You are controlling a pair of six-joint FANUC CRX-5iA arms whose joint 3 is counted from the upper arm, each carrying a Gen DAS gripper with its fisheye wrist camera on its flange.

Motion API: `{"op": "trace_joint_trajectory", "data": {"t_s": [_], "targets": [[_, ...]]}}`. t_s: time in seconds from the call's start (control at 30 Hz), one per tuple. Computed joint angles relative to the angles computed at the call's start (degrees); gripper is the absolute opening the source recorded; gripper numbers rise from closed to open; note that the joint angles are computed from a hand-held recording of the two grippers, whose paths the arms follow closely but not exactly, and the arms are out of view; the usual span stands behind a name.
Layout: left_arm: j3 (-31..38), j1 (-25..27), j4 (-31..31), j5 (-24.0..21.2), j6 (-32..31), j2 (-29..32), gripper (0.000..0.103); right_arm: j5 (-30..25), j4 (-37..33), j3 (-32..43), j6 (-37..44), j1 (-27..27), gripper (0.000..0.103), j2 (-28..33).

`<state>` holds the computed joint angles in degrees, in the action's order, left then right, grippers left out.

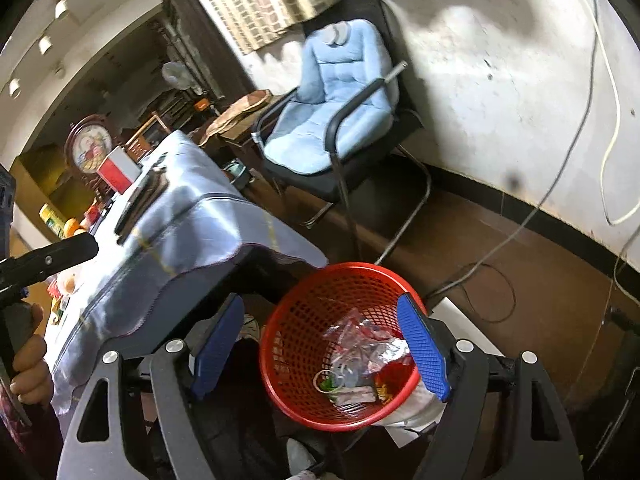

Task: Collect trash
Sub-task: 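Open both grippers above the red wastebasket to drop wrapper and mask, then move both grippers back over the table toward the red mesh net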

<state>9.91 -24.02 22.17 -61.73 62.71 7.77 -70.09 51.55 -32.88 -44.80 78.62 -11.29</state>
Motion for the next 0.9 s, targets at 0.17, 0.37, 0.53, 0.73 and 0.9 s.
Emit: {"op": "trace_joint_trajectory", "data": {"t_s": [0.17,0.37,0.53,0.73,0.9], "targets": [[-3.9,4.2,1.3,1.8,-0.7,-3.8,0.093,-0.4,1.3,4.4,4.6,-0.5,0.082,2.6],[-8.8,11.7,4.1,3.6,-2.8,-8.2,0.095,1.7,2.8,11.8,12.5,-2.6,0.083,7.5],[-11.4,18.6,6.4,4.6,-4.4,-10.3,0.096,5.2,2.2,20.2,21.4,-5.4,0.087,13.6],[-10.8,27.6,6.6,4.6,-3.5,-9.8,0.096,11.0,-1.8,34.4,36.0,-9.2,0.087,23.5],[-7.4,33.9,3.0,4.5,-0.9,-7.7,0.096,13.2,-7.1,47.2,47.9,-11.5,0.087,31.8]]}}
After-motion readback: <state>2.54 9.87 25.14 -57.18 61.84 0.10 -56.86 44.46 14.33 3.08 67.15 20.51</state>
